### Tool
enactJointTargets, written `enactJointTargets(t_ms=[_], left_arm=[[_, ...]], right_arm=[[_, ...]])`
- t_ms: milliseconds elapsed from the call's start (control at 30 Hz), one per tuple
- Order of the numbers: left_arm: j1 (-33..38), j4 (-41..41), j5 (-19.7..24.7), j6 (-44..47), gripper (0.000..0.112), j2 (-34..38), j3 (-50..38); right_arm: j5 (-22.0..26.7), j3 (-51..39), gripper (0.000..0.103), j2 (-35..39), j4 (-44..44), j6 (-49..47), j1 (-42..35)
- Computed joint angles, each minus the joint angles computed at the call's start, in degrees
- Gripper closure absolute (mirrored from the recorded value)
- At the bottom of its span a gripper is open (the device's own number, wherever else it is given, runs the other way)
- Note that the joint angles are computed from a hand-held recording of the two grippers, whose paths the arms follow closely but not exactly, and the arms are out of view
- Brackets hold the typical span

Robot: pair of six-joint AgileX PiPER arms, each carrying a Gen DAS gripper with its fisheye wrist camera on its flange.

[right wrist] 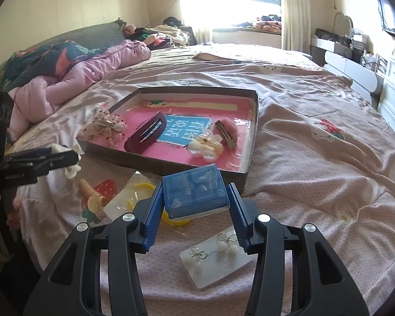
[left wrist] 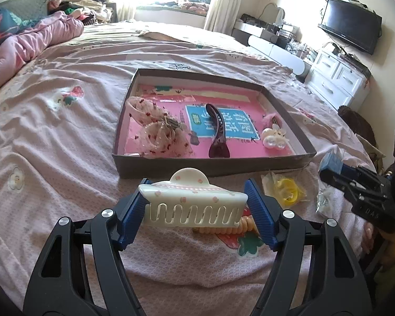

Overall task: Organize jewelry
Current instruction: 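Grasp the cream cloud claw clip with the left tool while the right tool grasps the blue case, then lower the cloud clip into the box with the left tool while the right tool places the blue case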

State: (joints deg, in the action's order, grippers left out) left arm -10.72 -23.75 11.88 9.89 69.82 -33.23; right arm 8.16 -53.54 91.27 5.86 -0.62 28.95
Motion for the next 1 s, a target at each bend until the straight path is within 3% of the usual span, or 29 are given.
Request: enactJointTargets(t_ms=[100, 200, 400, 700, 1000], left_arm=[[-0.1, -0.1, 0.0, 0.0, 0.049, -1.1, -0.1], [-0.8, 5.1, -0.3, -4.9, 0.049, -3.1, -0.5], [0.0, 4.2, 0.2, -4.2, 0.049, -5.5, -2.4], [0.9, 3.7, -0.6, -3.7, 0.049, -4.9, -5.3], [-0.5, 5.5, -0.7, -5.5, 0.049, -1.6, -9.9]], right_arm=[[-0.3, 0.4, 0.058, -0.5, 2.2, -1.7, 0.3], [-1.0, 0.9, 0.058, -1.5, 7.6, -6.8, 0.3], [-1.2, 0.5, 0.058, -3.0, 16.1, -15.1, 0.2], [-0.6, -3.5, 0.058, -3.8, 4.9, -4.7, 0.5], [-0.7, -7.0, 0.058, -3.6, 7.6, -8.1, -0.8]])
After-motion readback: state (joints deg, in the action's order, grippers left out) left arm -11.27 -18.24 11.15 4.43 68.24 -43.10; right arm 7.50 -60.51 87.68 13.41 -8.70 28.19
